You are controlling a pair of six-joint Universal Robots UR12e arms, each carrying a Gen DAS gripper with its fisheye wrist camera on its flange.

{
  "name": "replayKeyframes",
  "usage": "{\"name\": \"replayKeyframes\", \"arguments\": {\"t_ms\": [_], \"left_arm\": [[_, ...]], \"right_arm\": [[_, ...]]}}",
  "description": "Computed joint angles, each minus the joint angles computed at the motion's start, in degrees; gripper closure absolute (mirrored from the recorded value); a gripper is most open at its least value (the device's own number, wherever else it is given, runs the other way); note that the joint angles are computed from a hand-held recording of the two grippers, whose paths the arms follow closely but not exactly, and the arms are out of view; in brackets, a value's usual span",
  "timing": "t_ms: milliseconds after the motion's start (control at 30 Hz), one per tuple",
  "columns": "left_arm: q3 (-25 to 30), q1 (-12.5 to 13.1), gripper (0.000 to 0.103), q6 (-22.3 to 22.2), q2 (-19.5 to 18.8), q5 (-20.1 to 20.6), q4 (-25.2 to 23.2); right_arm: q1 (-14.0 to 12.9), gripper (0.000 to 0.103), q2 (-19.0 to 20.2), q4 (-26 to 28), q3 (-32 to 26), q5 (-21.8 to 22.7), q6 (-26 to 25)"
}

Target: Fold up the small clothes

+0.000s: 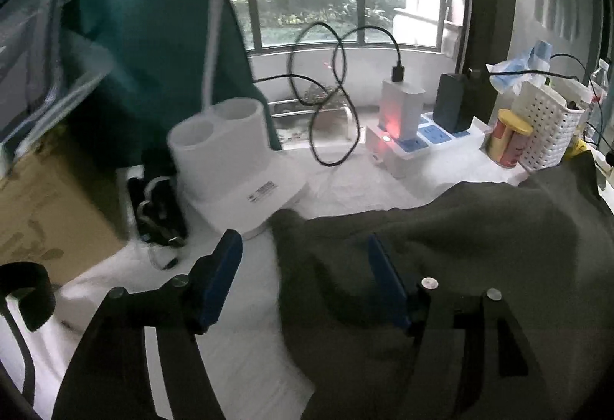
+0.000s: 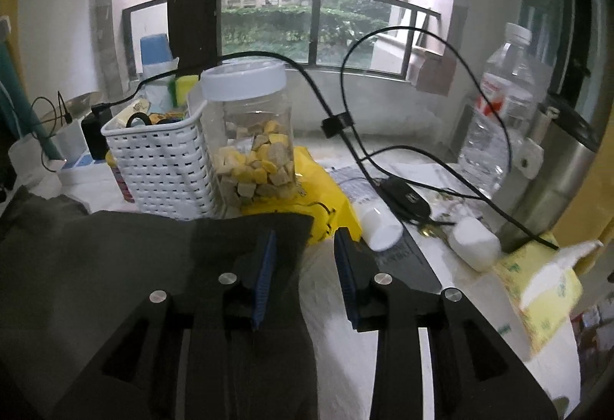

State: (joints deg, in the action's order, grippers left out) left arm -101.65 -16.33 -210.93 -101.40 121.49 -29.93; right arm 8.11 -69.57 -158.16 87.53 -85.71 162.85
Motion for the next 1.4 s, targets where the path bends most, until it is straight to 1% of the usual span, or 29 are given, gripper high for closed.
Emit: {"name": "replayKeyframes", "arguments": {"t_ms": [167, 333, 400, 533, 733, 800, 867, 900, 933, 967, 1000, 1133, 1333, 1400], "left_arm": [[-2.09, -1.00, 0.035, -2.91, 2.40, 0.24, -0.79], [-4.12, -2.82, 0.033, -6.81, 4.46, 1.15, -1.81], [-4.70, -3.50, 0.030, -8.40, 4.92, 1.27, -2.12], [-6.18, -4.73, 0.029, -10.93, 6.17, 0.93, -2.27], [-7.63, -7.08, 0.029, -13.93, 7.18, 1.81, -1.77], [-8.46, -7.76, 0.029, -15.29, 7.67, 1.11, -1.34], [-9.17, -8.36, 0.029, -16.93, 8.21, 0.49, -1.96], [-9.47, -8.72, 0.029, -17.90, 8.45, 0.56, -2.44], [-9.88, -9.07, 0.029, -18.88, 8.76, 0.56, -2.68], [-10.24, -9.29, 0.029, -19.47, 9.00, 0.46, -2.64], [-10.78, -9.59, 0.029, -20.36, 9.37, 0.28, -2.44], [-12.79, -10.59, 0.029, -23.21, 10.49, -1.04, -0.36], [-14.73, -11.93, 0.029, -24.09, 10.84, -3.67, 4.07], [-14.41, -12.07, 0.029, -24.24, 10.53, -4.99, 2.72]], "right_arm": [[-0.72, 0.069, -2.64, 0.63, 2.79, 0.04, 0.74], [-1.83, 0.069, -5.79, 0.64, 6.19, 0.25, 1.27], [-2.28, 0.069, -7.02, 0.68, 7.65, 0.25, 1.41], [-3.20, 0.069, -9.41, 0.65, 10.54, 0.42, 2.09], [-4.20, 0.069, -12.46, 1.12, 14.36, 0.52, 3.07], [-4.56, 0.069, -13.61, 1.06, 15.96, 1.03, 3.23], [-4.97, 0.069, -14.49, 1.61, 17.07, 2.16, 3.26], [-5.09, 0.066, -14.83, 1.69, 17.55, 2.38, 3.42], [-5.19, 0.056, -15.20, 1.64, 18.10, 2.55, 3.58], [-5.35, 0.052, -15.76, 1.66, 18.89, 2.71, 3.79], [-5.40, 0.051, -16.09, 1.93, 19.30, 2.71, 3.98], [-5.50, 0.051, -17.36, 3.98, 20.82, 2.34, 4.69], [-5.86, 0.051, -19.33, 7.55, 23.07, 3.88, 4.88], [-5.73, 0.051, -19.74, 7.94, 23.62, 3.89, 4.35]]}}
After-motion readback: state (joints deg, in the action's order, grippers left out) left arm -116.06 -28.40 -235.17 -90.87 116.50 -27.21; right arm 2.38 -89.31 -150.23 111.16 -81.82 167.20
